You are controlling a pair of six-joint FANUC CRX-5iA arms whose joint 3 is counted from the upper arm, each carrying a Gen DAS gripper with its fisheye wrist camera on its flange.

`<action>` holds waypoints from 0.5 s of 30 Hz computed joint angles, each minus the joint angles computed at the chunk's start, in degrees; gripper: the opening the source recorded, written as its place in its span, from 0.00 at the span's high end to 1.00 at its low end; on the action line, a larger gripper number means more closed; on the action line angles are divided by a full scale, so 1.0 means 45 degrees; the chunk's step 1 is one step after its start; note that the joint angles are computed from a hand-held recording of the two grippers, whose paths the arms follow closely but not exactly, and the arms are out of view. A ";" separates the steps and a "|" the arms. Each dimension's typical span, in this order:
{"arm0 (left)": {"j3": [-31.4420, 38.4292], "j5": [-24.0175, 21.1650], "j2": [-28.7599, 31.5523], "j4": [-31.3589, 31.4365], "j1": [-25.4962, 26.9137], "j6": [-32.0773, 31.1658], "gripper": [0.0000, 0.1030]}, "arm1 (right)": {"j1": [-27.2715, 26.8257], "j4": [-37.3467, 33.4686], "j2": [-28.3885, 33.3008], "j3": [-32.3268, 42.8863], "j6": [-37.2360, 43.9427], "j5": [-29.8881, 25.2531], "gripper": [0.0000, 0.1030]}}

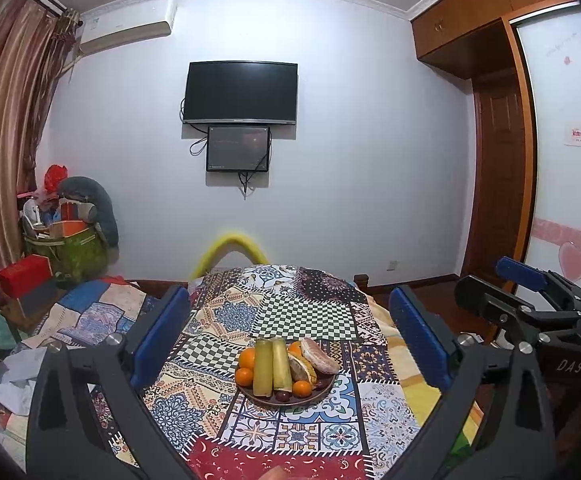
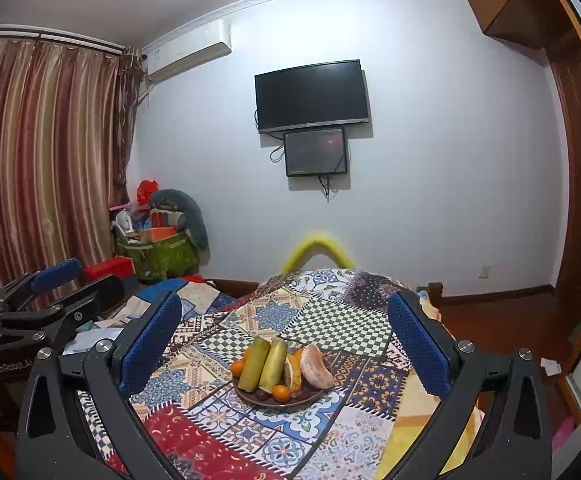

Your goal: Organize fruits

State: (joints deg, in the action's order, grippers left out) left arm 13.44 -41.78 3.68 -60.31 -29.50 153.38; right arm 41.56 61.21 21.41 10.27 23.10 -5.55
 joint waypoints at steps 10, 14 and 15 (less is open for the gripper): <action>-0.0006 0.0224 0.0008 0.0370 0.0177 -0.0248 0.02 | 0.0193 -0.1175 0.0018 0.0264 0.1130 -0.0289 0.00; -0.0104 0.0381 -0.0049 0.0561 0.0270 -0.0336 0.02 | 0.0176 -0.1083 0.0024 0.0254 0.1051 -0.0267 0.00; -0.0109 0.0405 -0.0050 0.0623 0.0294 -0.0371 0.02 | 0.0180 -0.1112 0.0025 0.0260 0.1077 -0.0278 0.00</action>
State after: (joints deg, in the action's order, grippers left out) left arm 12.95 -39.96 3.46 -57.51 -28.18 151.71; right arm 42.37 56.21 21.53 11.44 27.95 -6.79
